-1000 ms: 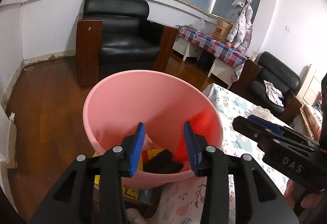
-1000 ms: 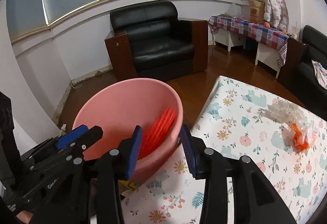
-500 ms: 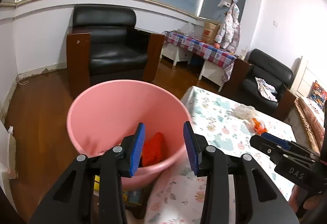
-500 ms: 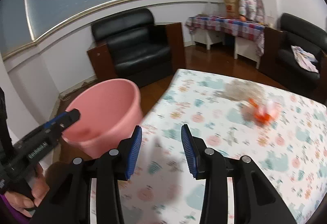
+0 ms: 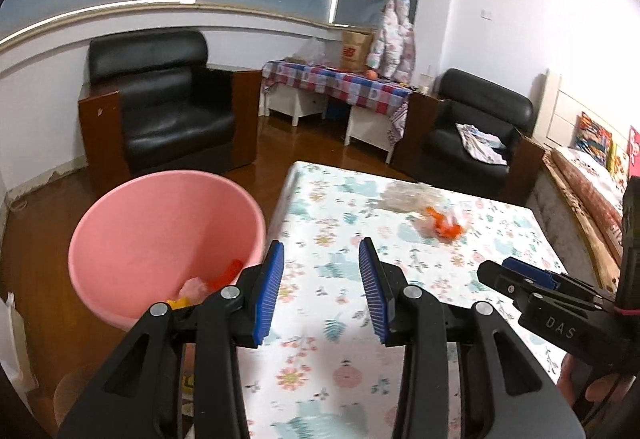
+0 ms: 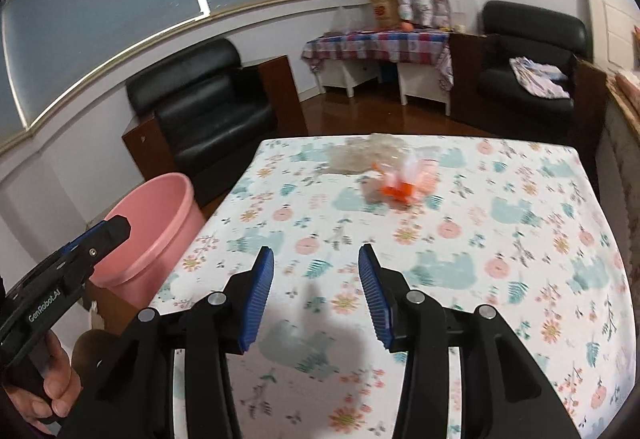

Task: Collect trash
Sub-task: 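Move both open tools back toward the clear plastic and white-orange bag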

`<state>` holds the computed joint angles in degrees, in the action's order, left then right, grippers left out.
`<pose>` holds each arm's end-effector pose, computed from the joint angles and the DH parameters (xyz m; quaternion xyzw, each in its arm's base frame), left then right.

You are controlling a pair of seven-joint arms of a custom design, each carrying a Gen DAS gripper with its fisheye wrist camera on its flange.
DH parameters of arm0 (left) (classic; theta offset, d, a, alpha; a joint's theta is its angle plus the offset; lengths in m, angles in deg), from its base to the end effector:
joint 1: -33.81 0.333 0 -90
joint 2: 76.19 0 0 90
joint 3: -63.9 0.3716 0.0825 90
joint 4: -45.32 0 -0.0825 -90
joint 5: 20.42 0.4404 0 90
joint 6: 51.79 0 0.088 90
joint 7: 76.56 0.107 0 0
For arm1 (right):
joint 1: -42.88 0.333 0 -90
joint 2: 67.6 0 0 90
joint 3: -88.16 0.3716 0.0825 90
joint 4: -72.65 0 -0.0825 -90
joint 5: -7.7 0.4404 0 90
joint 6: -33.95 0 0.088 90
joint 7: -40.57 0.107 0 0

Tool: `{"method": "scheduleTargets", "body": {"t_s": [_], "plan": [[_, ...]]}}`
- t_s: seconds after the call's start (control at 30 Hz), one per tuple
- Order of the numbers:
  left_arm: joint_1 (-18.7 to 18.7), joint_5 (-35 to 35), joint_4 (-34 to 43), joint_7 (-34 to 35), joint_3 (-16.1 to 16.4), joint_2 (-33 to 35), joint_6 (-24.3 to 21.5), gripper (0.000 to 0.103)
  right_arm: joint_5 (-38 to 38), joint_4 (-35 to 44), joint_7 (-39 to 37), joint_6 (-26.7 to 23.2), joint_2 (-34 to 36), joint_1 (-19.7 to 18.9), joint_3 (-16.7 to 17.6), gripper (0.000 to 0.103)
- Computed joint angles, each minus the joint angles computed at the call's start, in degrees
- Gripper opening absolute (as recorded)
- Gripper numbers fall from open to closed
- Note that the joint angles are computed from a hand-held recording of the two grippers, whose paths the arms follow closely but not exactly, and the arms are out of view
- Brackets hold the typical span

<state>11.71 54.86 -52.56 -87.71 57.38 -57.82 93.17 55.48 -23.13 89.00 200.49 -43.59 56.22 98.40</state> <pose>0.6595 -0.3606 0.4819 -0.7078 0.5045 -0.3441 0.3549 0.7382 0.2496 0.4662 -0.7332 0.5125 -0.1280 0.4283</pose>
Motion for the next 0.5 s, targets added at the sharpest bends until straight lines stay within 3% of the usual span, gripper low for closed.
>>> {"method": "scheduleTargets", "body": {"t_s": [0.5], "plan": [[-2.7,-4.4,9.7,11.0,1.4,6.7,1.0,0.039,3.9,-0.3,0.1,0.2,0.1,-2.0,0.0,0.049]]}}
